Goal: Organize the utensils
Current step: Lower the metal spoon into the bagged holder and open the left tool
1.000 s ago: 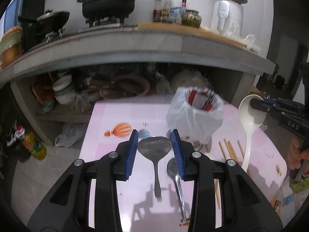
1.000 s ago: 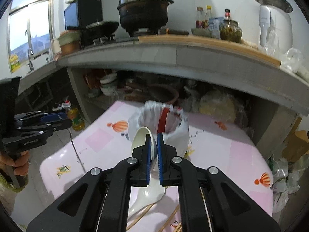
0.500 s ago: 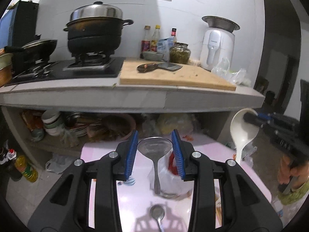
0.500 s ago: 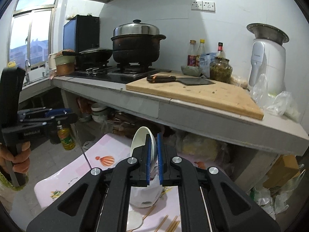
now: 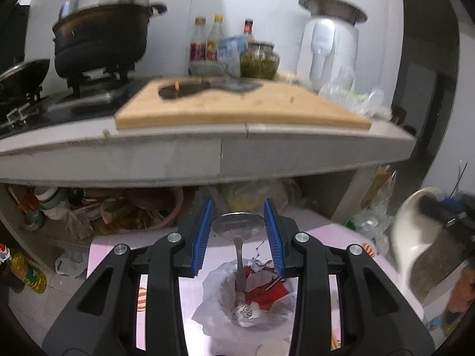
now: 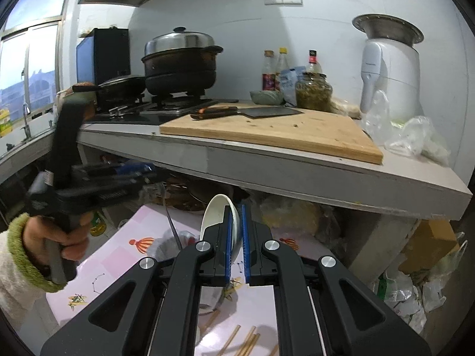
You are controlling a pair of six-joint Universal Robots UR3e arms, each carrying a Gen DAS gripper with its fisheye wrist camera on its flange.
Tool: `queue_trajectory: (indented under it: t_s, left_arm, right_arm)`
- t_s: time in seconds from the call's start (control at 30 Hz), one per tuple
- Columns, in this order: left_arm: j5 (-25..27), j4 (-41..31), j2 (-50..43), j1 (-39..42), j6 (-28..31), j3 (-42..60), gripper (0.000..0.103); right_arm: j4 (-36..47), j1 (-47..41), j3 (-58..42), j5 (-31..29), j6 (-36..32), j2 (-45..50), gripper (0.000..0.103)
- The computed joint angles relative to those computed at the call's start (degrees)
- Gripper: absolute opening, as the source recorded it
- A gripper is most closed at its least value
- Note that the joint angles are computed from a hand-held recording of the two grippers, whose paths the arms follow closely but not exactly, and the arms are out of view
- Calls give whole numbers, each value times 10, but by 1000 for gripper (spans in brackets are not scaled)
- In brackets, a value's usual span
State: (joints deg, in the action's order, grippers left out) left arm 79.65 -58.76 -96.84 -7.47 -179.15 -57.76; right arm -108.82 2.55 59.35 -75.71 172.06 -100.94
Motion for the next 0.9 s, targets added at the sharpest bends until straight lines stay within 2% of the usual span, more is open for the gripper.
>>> queue_trajectory:
  t_s: [0.37,0.63,0.9]
  left_arm:
    - [58,66,-39,-34,18,-90,34]
    - [116,112,-32,-72,54,-142,34]
    - [141,125,-22,-89,63,-173,34]
  right_arm:
    - [10,-89,68,77,-28,-49,6]
    - [24,-115,80,106,-36,-64,6]
    - [41,-133,83,124,-42,-83,6]
